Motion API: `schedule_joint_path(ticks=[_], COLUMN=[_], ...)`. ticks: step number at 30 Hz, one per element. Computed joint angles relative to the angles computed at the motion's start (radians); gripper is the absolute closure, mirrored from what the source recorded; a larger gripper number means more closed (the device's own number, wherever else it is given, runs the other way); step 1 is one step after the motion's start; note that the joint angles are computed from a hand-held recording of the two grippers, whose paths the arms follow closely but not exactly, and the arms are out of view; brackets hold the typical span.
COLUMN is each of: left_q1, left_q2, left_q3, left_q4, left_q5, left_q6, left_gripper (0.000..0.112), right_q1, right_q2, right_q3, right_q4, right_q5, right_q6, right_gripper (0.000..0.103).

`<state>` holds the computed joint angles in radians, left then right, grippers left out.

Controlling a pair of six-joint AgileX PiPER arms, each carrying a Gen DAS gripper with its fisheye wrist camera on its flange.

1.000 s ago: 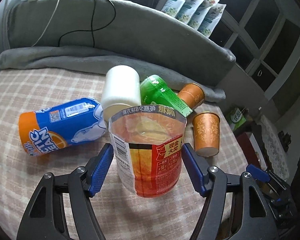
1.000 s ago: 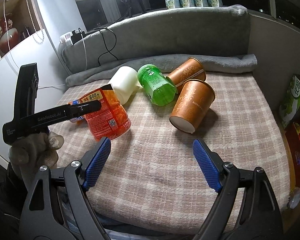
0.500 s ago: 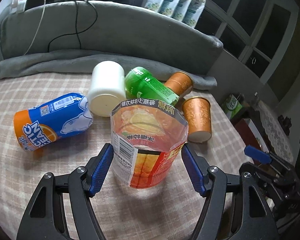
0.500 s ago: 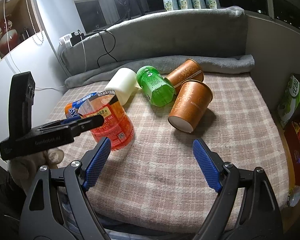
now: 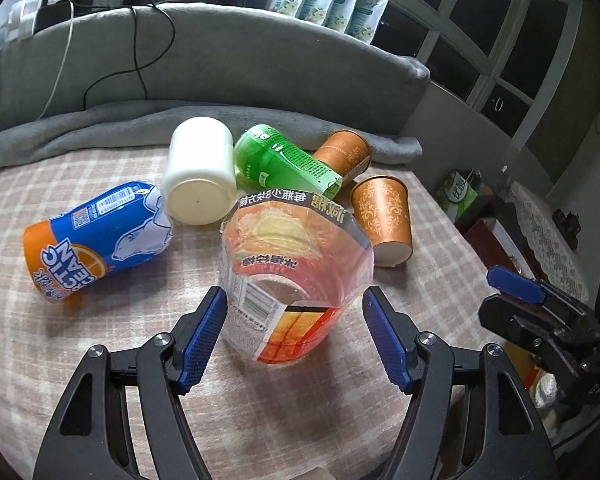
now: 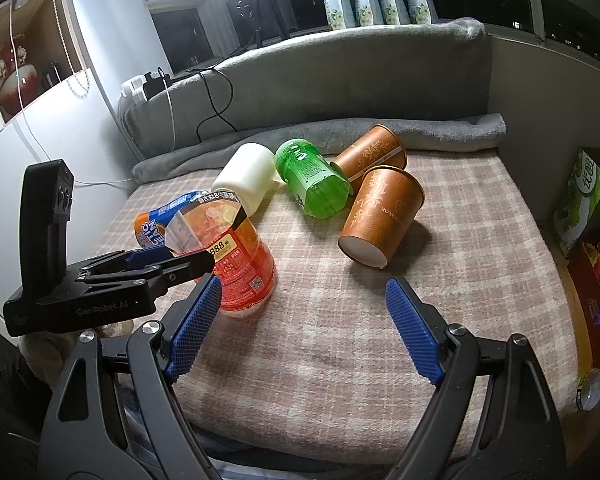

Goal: Flip cup upright

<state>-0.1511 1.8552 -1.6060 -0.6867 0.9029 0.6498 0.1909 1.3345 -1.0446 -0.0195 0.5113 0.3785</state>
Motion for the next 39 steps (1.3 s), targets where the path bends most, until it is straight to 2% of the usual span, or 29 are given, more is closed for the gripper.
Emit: schedule_joint_path(ticks=[8, 14, 17, 20, 24, 27, 30, 32, 39], left_q1=[0.028, 0.076, 0.114, 0.156, 0.188, 0.215, 0.234, 0.243, 0.26], left_q2=[-0.022, -0.074, -0.136, -0.226, -0.323, -0.361, -0.379, -0.377, -0.387], left_q3=[0.014, 0.064, 0.132, 0.227, 0.33, 0.363, 0.371, 0.365, 0.376], left_q4=[-0.005, -0.04, -0.092, -0.183, -0.324, -0.434, -0.498, -0.517, -0.533], left_q5=[0.03, 0.038, -0.01, -0.121, -0.286, -0.344, -0.378, -0.386, -0.413], left_q6=[0.043, 0.109, 0.189, 0.298, 0.446, 0.529, 0.58, 0.596, 0.601], left_gripper=[0.042, 0.042, 0.042, 0.042, 0.038, 0.035, 0.031, 0.03, 0.03], right_q1=[0.02, 0.087, 0.139, 0.186, 0.233, 0.269, 0.297, 0.32, 0.37], right_q2=[0.005, 0.004, 0.005, 0.011, 0.017, 0.026, 0.035, 0.038, 0.042], right_q3=[-0.014, -0.024, -0.021, -0.022, -0.027, -0.029, -0.032, -0.028, -0.021], right_q4=[-0.069, -0.346, -0.557, -0.735, -0.899, -1.002, -1.07, -1.123, -1.239], right_q5=[-0.01, -0.003, 0.017, 0.057, 0.101, 0.149, 0.192, 0.227, 0.314], right_q6=[0.068, 0.321, 0.514, 0.677, 0.835, 0.937, 1.0, 1.048, 1.156], right_gripper=[0.016, 0.016, 0.016, 0.016, 0.011, 0.011, 0.01, 0.002, 0.002])
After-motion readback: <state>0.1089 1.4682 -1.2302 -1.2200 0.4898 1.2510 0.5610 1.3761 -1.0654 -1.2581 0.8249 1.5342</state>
